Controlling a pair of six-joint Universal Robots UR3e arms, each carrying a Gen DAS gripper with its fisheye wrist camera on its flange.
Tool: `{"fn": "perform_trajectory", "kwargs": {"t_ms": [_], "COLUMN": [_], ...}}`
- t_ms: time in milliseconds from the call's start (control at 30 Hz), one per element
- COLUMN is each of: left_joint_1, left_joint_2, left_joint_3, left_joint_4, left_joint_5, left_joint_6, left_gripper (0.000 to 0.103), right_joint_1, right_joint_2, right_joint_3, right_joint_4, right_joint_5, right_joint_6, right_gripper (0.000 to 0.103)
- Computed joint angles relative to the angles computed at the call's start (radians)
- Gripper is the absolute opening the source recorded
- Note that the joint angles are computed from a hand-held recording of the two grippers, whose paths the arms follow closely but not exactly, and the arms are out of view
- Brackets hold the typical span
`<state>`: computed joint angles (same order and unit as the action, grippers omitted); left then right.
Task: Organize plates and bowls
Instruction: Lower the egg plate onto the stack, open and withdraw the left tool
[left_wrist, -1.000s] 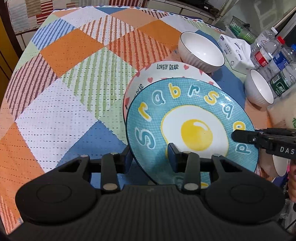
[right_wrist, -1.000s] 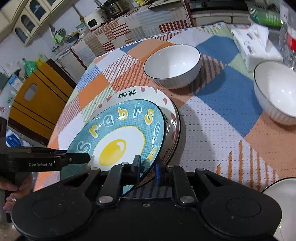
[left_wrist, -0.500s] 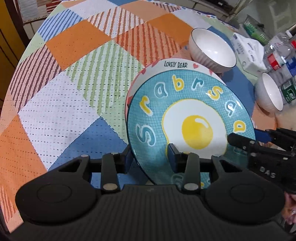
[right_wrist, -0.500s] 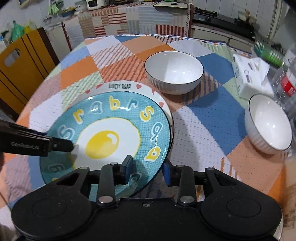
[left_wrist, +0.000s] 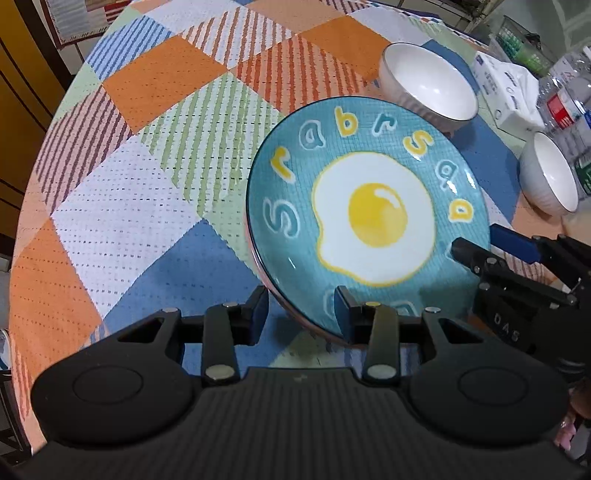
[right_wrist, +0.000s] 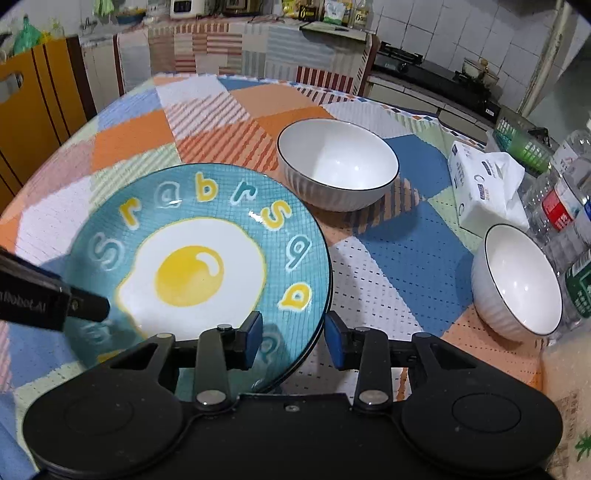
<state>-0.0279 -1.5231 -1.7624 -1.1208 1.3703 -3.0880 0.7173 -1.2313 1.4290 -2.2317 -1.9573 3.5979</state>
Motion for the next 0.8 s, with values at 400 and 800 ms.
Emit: {"fn": "perform_trajectory", "kwargs": {"t_ms": [400, 800], "left_joint_1": [-0.078, -0.270], "left_joint_2": [0.234, 0.281], "left_joint_3": [0.094, 0.258], "left_joint_4": [-0.231, -0.357], "left_joint_5": [0.031, 0.047], "left_joint_6": [0.024, 0.000], "left_gripper": [0.044, 0.055], "right_joint_1": [0.034, 0.103], "right_joint_2": [-0.292, -0.697], "right_joint_3": [0.126, 0.278], "right_joint_4": [-0.037, 0.163], "right_joint_5": [0.051, 0.030], "right_joint_6": [-0.006, 0.023], "right_gripper": [0.043, 0.064]}}
